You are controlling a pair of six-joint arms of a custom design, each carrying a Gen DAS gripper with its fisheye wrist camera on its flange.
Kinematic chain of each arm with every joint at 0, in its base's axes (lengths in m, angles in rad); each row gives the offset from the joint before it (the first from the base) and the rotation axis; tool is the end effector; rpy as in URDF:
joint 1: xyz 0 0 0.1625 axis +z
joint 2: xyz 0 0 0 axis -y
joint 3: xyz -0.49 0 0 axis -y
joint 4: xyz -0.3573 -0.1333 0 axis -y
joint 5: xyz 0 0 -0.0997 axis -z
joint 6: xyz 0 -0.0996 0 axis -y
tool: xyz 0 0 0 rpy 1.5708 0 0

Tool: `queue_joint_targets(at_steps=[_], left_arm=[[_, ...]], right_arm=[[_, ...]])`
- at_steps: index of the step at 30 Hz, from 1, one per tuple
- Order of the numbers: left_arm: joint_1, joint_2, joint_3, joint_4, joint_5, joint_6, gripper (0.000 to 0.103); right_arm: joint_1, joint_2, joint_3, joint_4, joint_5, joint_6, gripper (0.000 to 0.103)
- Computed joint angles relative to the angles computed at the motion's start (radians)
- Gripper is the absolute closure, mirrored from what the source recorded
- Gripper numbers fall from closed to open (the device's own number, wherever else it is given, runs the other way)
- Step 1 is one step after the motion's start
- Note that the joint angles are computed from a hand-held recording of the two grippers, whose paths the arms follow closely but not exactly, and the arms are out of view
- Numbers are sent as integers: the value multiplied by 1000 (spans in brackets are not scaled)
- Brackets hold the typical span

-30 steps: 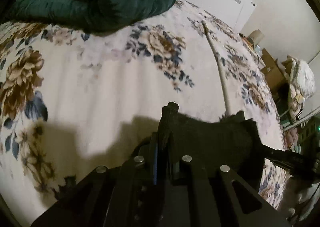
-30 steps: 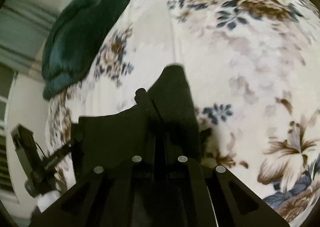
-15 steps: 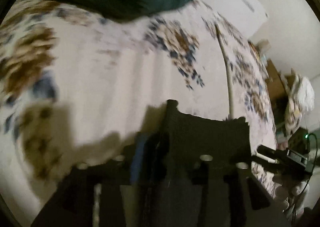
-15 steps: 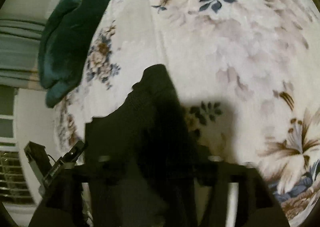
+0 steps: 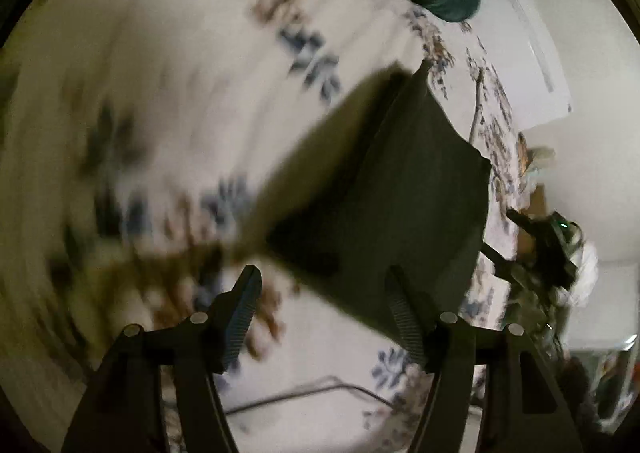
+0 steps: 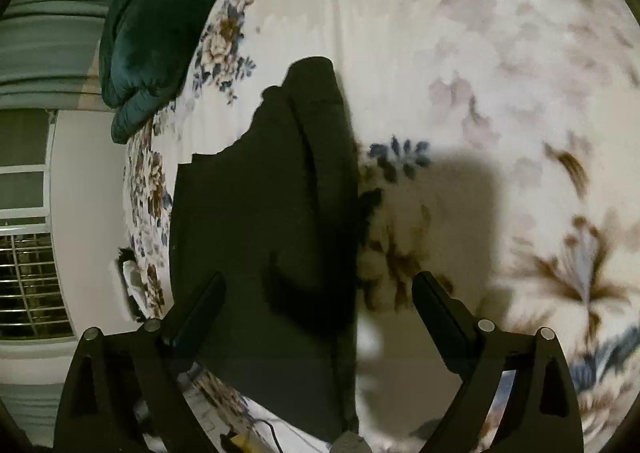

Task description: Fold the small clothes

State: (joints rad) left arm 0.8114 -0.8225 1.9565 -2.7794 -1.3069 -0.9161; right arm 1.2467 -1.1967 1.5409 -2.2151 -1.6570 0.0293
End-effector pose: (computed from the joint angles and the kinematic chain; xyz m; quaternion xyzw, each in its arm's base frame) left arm -0.2915 -0.5384 0.1094 -0.0824 0.9872 -0.1224 0.0605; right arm -0.0856 -0.6464 0.4327 -0.1800 -0.9713 0.1415 0.0641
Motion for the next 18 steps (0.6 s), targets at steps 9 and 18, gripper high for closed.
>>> queue_joint_targets(at_steps=[9, 18], left_arm=[[31, 180, -22, -262, -66, -47, 41], [11, 220, -65, -363, 61, -121, 77]], right_arm=[[-31, 135, -166, 111, 107, -36, 7], [-6, 208, -219, 89, 63, -17, 53]])
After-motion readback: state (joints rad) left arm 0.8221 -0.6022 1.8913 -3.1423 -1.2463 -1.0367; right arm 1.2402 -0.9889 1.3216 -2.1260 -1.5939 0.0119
